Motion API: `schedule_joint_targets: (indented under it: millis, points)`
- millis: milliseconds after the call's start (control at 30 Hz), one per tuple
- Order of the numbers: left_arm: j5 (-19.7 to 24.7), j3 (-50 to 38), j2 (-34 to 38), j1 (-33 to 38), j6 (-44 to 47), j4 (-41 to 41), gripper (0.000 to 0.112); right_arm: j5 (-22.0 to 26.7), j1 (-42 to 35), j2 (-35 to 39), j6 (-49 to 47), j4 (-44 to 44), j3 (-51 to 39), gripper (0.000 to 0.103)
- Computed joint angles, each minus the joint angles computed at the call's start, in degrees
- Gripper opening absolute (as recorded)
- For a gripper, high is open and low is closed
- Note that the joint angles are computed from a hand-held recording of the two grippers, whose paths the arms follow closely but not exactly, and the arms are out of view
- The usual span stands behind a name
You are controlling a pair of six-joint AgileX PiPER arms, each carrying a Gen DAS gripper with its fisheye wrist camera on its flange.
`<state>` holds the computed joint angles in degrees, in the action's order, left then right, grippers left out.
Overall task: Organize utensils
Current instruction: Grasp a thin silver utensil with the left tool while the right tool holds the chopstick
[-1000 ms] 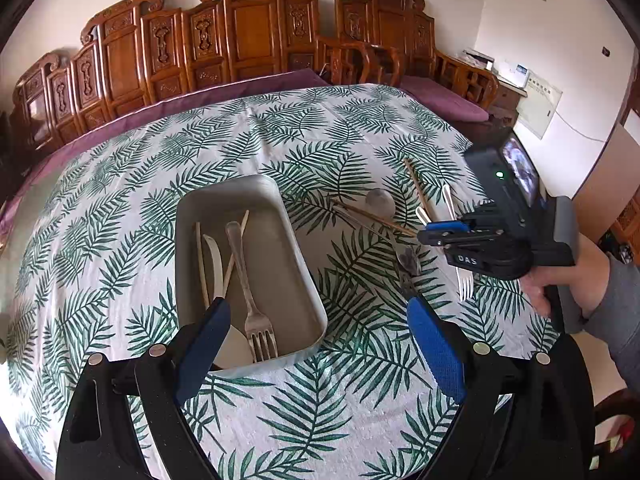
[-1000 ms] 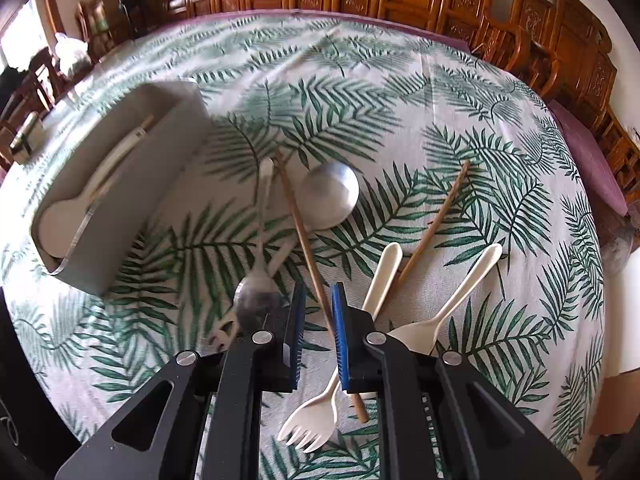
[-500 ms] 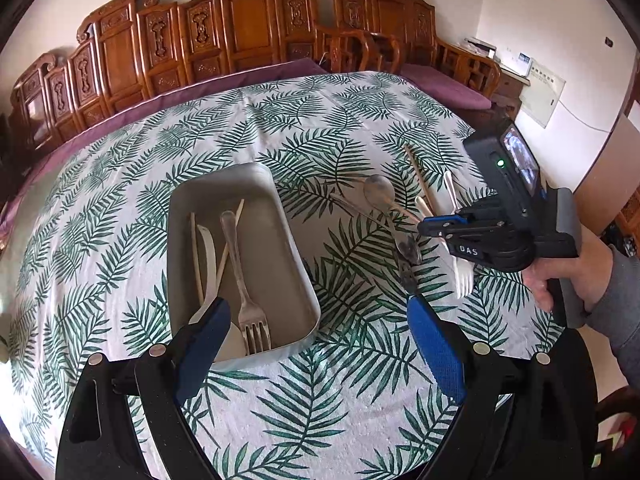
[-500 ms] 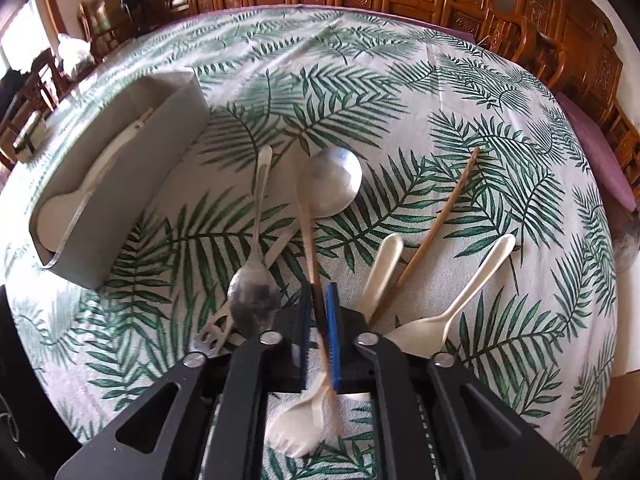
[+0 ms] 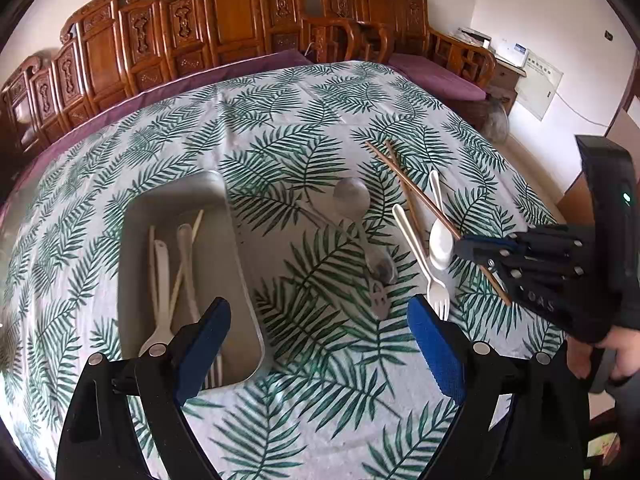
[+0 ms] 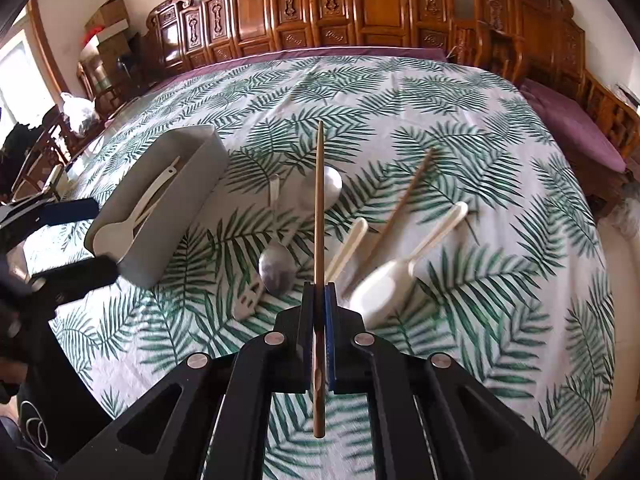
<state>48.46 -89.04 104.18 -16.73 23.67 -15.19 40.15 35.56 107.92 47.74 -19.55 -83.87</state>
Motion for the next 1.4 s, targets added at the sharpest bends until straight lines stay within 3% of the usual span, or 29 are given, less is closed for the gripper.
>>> schedule_joint_targets:
  millis: [267,567,900,1100,1400]
  points:
    - [1.76,-6.35,5.74,-3.83,-5.47,2.22,0.086,-3.36,0.12,-5.34,6.17,-2.81,9.09,0.006]
    - [5.44,-14.86,13.28,-5.07,-9.73,1.63,0.085,-3.55,-1.02,-6.55,5.74,-2.58,10.4,0.006]
    - [11.09,-26.15,23.71,-5.53,-13.99,1.94,0.051,-4.17,-2.15,-7.51,5.14,-1.24,11.82,0.006]
    - [15.51,-33.66,28.99,-4.73,-16.3,-0.74,0.04,-4.72,-2.79,-8.1,5.24,-0.73,12.56,0.006]
    - [13.26,-32.03,28.54,-5.65,-17.16,-0.6,0.019,-4.85,-2.78,-8.37,5.5,-0.86,12.76,0.006]
